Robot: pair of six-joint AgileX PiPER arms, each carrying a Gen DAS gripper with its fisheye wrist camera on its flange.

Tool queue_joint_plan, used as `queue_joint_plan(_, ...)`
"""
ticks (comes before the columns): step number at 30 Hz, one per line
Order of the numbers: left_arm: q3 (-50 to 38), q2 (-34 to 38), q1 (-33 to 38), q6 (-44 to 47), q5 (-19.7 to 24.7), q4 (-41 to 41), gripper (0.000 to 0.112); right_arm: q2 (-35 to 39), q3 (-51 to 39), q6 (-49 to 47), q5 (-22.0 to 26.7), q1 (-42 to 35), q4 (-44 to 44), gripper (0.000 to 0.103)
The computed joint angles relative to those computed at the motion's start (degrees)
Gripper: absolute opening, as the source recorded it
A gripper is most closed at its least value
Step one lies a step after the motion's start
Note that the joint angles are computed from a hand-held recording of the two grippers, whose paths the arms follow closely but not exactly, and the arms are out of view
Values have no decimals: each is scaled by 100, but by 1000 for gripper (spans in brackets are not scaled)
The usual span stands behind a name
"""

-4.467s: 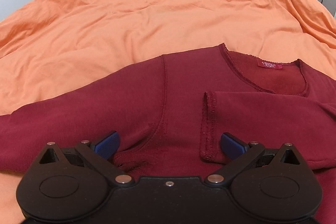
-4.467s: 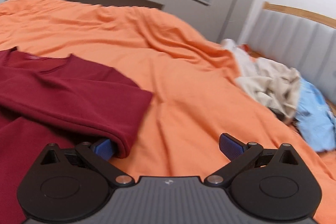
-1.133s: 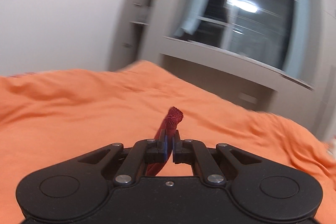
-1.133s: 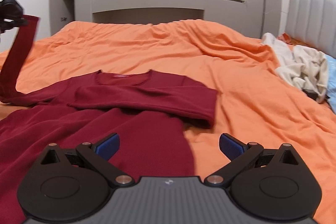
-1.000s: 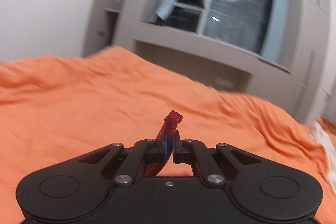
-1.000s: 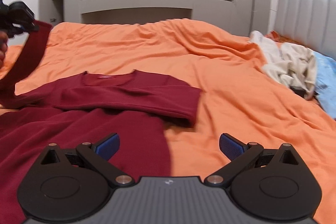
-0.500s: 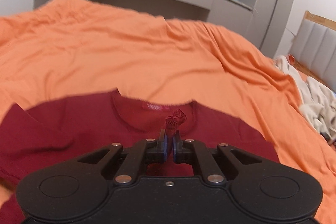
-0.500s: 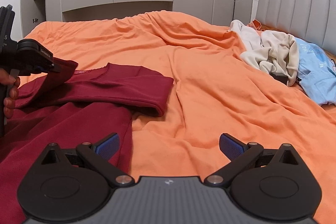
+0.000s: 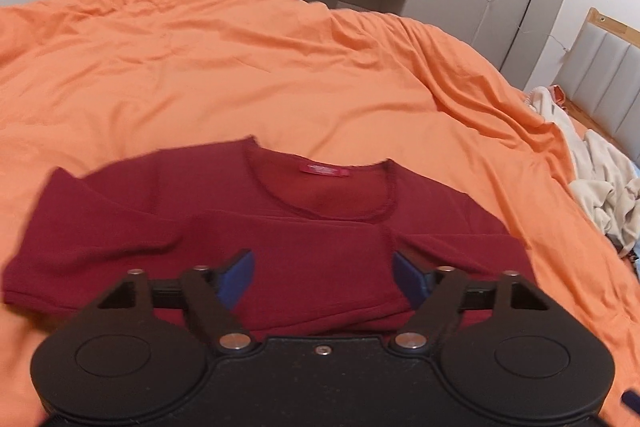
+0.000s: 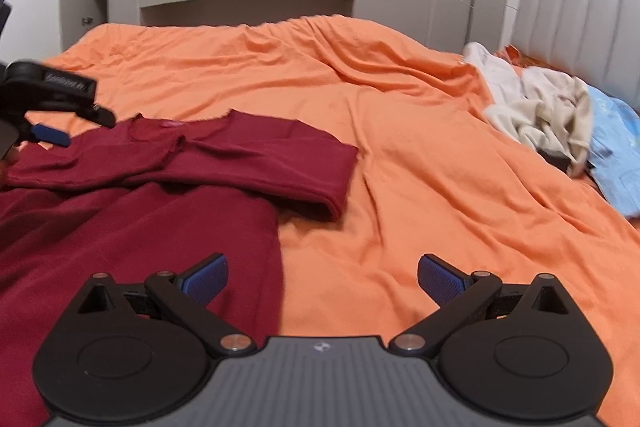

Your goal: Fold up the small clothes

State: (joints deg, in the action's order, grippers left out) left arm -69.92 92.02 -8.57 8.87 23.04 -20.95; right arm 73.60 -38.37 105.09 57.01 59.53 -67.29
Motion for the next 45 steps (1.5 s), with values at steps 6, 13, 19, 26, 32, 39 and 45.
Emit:
queue_joint_plan(6,752,-702,603,-266,-355,729,102,336,-527,-549,-1264,-898,-368,103)
queue_joint_plan(13,1112,-1013,1285,-2135,-173,3167,102,1423,-1641,-1172,-2779,-1720,-559,103)
queue_joint_plan(19,916,-757,1844,-1319,-10,2390,102,2644,-2980,-2115,-3274,-2120,57,103)
queue_joint_plan(26,900,-490,1400,-2950,227,4665,102,3451,-3781,-2562,-2981,-2236,475,103)
queue_joint_plan(32,754,-294,1353,-3923,177,5611,96,3602,-3635,-2058,-3093,-2327,210,103)
queue_joint_plan(39,522,-26,1258,-5443,773,6726,92,3812,-3596,-1383,-2371,-1992,-490,103)
queue_joint_plan(45,560,-92,1396,-5527,729,6495,92,3808,-3526,-1237,-2410,-1996,-582,103)
